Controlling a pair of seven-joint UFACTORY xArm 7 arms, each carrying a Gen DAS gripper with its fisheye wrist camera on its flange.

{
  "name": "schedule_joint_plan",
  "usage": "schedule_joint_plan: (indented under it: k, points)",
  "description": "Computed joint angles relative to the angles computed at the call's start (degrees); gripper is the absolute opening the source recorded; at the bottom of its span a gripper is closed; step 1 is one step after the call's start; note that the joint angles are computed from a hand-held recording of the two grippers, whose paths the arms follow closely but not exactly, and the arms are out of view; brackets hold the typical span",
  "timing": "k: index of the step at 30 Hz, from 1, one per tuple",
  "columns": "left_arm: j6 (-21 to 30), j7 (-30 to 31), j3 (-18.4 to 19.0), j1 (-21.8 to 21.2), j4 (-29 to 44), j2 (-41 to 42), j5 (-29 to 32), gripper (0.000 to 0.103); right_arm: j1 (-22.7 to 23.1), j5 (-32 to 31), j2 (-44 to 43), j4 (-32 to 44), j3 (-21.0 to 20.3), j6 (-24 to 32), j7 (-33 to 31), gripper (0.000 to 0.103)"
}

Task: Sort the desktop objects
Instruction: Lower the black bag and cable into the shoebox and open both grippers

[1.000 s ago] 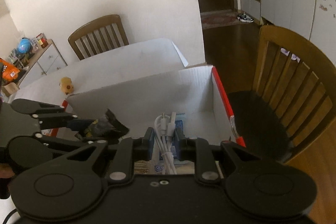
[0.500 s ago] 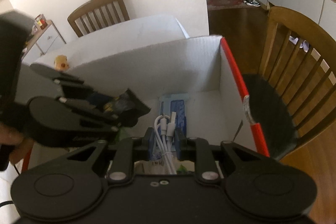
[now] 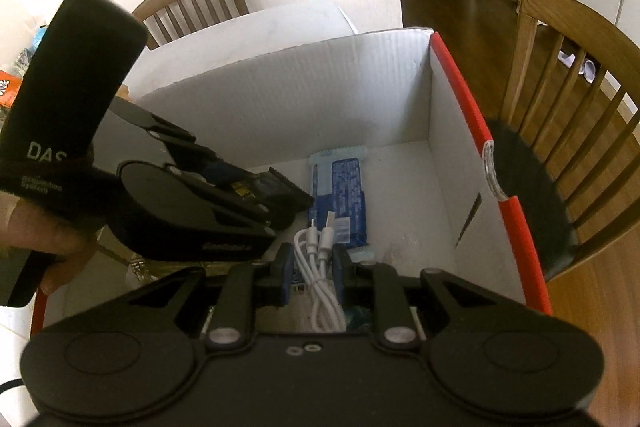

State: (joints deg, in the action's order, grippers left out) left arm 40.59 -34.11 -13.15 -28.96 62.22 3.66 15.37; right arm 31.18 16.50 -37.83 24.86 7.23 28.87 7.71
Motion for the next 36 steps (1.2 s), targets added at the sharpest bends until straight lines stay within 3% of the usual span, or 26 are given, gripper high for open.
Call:
schedule_joint_plan:
  k: [3,7,21,25,31,36]
  points:
    - [-1.4,-2.1,0.1,-0.1,-1.4,-1.3,1.8,0.066,-0.4,-0.5,0.1,0.3,0.5,0.2,0.4,0.023]
    - [-5.7,-5.6,0.0,0.8,-4.7,-4.5,3.3,0.072,-0.5,-0.7,0.0,0.2,0.6,0.3,1.1,0.029]
    - [-10.1,-11.7,-3.4,3.9,-9.9,-13.8,4.8,0.075,-0.6,-1.9,-5.8,-0.8,0.9,1.5,2.6,0.036]
    - [-11.3,-13.0,-4.4,4.5,-11.2,-16.0,5.5,0.081,-0.8,-2.7,-7.8,-0.8,1.9,2.1,3.7,0.056]
    - [-11.5,-12.8,-5.7,5.1,-13.2,-19.7,5.0,0.083,-0.4,-3.9,-11.0,-0.8,3.3,3.3,6.2,0.064]
    - [-11.9,-10.8,-6.0,5.1,-16.4,-24.6,3.0,0.083,-1.1,-5.8,-13.8,-0.8,6.5,3.9,10.8,0.079]
